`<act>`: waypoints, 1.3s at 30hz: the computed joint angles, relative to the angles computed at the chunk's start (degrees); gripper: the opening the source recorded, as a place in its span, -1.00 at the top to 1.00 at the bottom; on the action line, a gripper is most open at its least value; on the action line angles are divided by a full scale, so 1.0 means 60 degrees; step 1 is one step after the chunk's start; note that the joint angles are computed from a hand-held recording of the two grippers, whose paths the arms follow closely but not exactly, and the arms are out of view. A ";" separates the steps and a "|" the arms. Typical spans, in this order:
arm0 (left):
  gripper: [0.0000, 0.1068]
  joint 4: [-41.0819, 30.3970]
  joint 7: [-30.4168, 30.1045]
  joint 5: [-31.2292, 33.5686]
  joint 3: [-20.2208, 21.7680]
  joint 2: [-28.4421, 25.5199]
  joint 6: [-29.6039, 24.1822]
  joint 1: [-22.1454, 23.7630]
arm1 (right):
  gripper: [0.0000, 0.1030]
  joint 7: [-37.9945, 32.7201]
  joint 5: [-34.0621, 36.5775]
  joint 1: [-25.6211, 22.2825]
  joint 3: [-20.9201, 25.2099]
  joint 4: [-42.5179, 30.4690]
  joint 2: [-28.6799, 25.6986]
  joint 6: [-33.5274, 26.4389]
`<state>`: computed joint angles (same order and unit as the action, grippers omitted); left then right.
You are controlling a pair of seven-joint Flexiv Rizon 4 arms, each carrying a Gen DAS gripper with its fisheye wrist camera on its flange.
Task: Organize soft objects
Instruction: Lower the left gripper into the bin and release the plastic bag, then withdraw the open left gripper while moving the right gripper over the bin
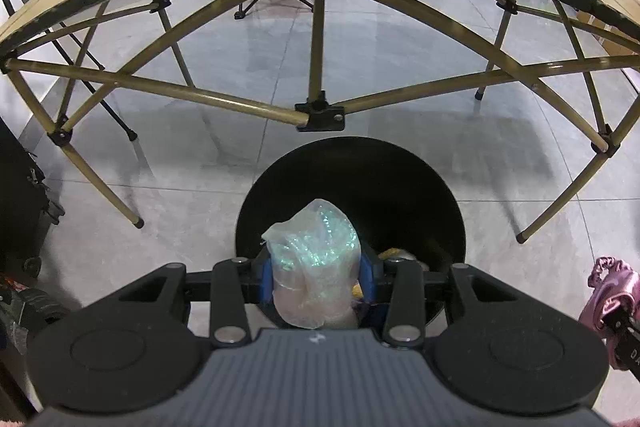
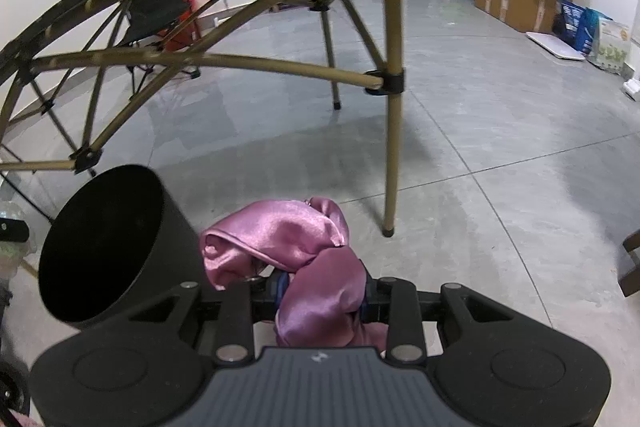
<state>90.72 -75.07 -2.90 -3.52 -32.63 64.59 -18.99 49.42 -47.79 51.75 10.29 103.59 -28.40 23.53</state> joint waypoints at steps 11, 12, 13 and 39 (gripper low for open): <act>0.23 -0.1054 -0.0757 0.0398 0.0293 -0.0631 -0.0683 -0.0410 | 0.42 0.0275 -0.0061 -0.0125 0.0026 0.0278 0.0081 0.0103; 0.21 -0.1106 -0.0801 0.0444 0.0314 -0.0663 -0.0713 -0.0429 | 0.42 0.0243 -0.0069 -0.0125 0.0021 0.0249 0.0060 0.0105; 0.20 -0.1145 -0.0815 0.0483 0.0317 -0.0690 -0.0725 -0.0433 | 0.42 0.0220 -0.0073 -0.0125 0.0015 0.0223 0.0044 0.0111; -0.93 -0.0446 -0.0405 0.0320 0.0148 -0.0286 0.0511 -0.0087 | 0.42 -0.0507 -0.0202 -0.0069 -0.0105 -0.0263 -0.0157 0.0170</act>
